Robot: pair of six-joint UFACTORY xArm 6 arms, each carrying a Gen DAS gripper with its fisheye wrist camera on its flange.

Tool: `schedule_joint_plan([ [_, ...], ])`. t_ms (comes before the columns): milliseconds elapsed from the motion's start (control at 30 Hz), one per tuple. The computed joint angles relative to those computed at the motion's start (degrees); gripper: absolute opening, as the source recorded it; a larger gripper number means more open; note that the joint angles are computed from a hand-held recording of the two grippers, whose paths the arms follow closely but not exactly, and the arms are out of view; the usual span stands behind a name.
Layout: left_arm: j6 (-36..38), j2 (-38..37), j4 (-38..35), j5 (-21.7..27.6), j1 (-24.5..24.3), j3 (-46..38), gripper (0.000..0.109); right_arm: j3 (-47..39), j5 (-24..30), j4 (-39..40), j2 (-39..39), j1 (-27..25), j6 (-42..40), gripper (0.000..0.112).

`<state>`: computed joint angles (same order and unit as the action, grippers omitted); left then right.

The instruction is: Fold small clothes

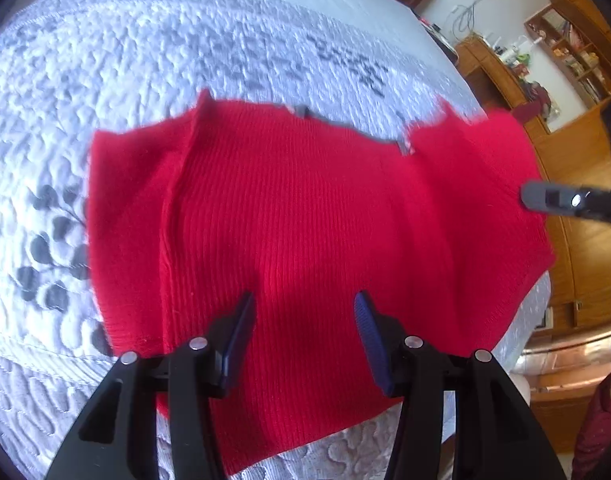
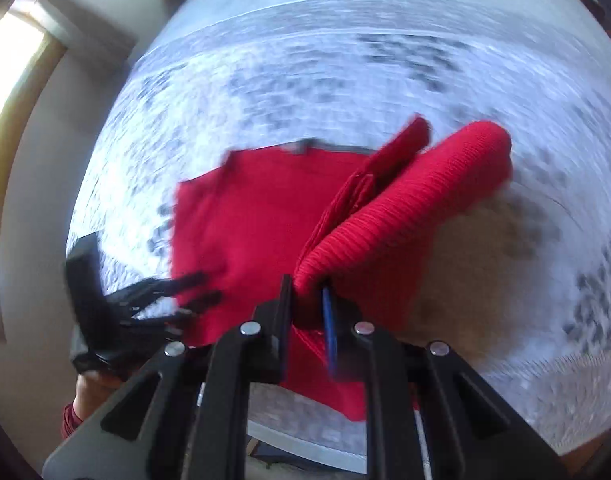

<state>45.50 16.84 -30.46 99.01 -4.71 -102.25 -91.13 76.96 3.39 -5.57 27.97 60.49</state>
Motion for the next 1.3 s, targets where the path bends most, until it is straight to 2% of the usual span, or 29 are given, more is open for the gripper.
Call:
schedule_joint_plan([
  [67, -0.4, 0.5, 1.3, -0.3, -0.2, 0.9, 0.052, -3.3, -2.6, 3.0, 4.5, 0.8, -4.2, 0.014],
  [100, -0.3, 1.2, 1.1, -0.1, 0.1, 0.8, 0.052, -4.6, -3.0, 3.5, 6.1, 1.3, -4.5, 0.022],
  [167, -0.8, 2.7, -1.0, 1.3, 1.1, 0.0, 0.052, -6.3, -2.6, 1.4, 7.2, 2.6, -4.4, 0.030],
  [333, -0.8, 4.4, -2.1, 3.5, 2.0, -2.0, 0.052, 0.8, -2.7, -0.5, 0.0, 3.5, -3.2, 0.030],
  [400, -0.4, 3.7, -1.3, 2.8, 1.5, -1.3, 0.052, 3.6, -0.4, -0.7, -2.5, 4.9, -2.8, 0.042],
  [467, -0.7, 3.4, -0.3, 2.5, 1.0, -1.4, 0.052, 5.6, 1.2, -0.5, -4.0, 6.9, -3.5, 0.044],
  [600, -3.9, 3.6, 1.5, 2.9, 0.0, -3.9, 0.052, 10.9, -2.3, 0.9, -6.1, 12.0, -4.9, 0.044],
  [700, -6.2, 3.3, 4.1, 1.8, -0.5, -5.9, 0.056, 9.0, -2.3, -2.7, -3.4, 15.9, -5.8, 0.051],
  [767, -8.1, 4.9, 3.7, 3.8, 0.1, -9.1, 0.057, 8.1, -4.1, -4.1, -1.5, 17.5, -7.3, 0.057],
  [833, -10.7, 6.6, 3.2, 6.1, 0.6, -12.7, 0.057, 7.1, -4.7, -4.5, 0.1, 18.1, -8.9, 0.058],
  [967, -13.3, 9.4, 1.5, 10.3, 1.6, -18.0, 0.061, 1.0, 0.9, -8.4, 6.4, 19.2, -12.2, 0.058],
  [1033, -14.4, 10.0, 1.0, 11.8, 1.8, -19.1, 0.062, 0.7, 1.9, -8.9, 7.7, 18.7, -13.7, 0.044],
  [1067, -14.8, 9.7, 0.8, 11.9, 1.6, -18.4, 0.062, 0.8, 2.8, -8.8, 8.0, 18.4, -14.1, 0.024],
  [1100, -15.2, 9.7, 0.6, 12.1, 1.5, -18.2, 0.062, 2.0, 2.3, -8.0, 7.3, 18.0, -13.8, 0.012],
  [1133, -15.6, 9.7, 0.2, 12.6, 1.4, -17.9, 0.062, 3.7, 1.1, -7.6, 6.1, 17.6, -13.0, 0.008],
  [1300, -18.7, 9.6, -2.8, 14.4, 0.6, -15.8, 0.062, 14.5, -10.4, -5.2, -4.2, 15.1, -7.8, 0.007],
])
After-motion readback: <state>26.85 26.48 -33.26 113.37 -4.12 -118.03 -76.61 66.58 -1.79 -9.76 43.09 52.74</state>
